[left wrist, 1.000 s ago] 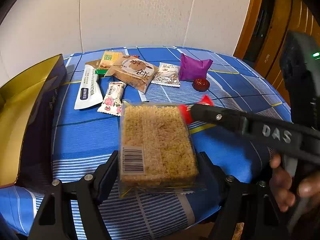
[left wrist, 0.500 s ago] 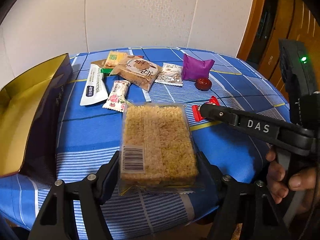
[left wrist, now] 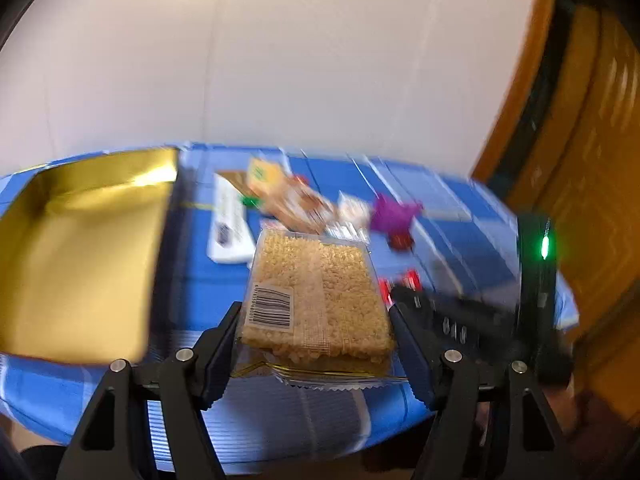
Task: Organize snacks
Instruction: 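Carry the rice-crispy pack into the gold tray and open the left tool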
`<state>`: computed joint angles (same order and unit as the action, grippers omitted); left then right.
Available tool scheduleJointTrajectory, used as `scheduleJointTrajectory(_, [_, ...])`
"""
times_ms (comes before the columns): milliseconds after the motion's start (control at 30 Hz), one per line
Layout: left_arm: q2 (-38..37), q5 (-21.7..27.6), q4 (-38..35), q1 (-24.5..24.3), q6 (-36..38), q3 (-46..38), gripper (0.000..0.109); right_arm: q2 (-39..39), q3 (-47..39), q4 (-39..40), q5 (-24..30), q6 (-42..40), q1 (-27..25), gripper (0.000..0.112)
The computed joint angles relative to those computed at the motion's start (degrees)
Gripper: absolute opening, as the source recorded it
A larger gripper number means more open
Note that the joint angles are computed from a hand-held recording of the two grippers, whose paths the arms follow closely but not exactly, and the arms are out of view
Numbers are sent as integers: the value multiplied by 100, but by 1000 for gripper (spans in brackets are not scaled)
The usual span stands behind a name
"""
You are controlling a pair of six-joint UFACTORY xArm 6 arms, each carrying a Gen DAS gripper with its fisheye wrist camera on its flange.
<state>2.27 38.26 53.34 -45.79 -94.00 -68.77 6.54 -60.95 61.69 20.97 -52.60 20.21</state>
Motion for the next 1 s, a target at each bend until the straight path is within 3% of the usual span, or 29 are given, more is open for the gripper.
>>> scheduleJointTrajectory(167, [-742,13,-107,464,-383,494,72,1,14,-42,-79,19,37,17])
scheduleJointTrajectory(333, [-1004,211,-691,1100,-14,695,72,-2,18,-50,-87,11,38,17])
scheduleJointTrajectory(600, [-408,276,-1482,1925,985,303,72,-4,19,-61,-86,3,38,17])
scheduleJointTrajectory(900, [258,126,-2224,2380,1746,-156,72,-2,13,-179,-89,65,43,17])
scheduleJointTrajectory(1000, [287,157,-2139,2382,1574,-189,73,4,9,-212,-106,85,53,17])
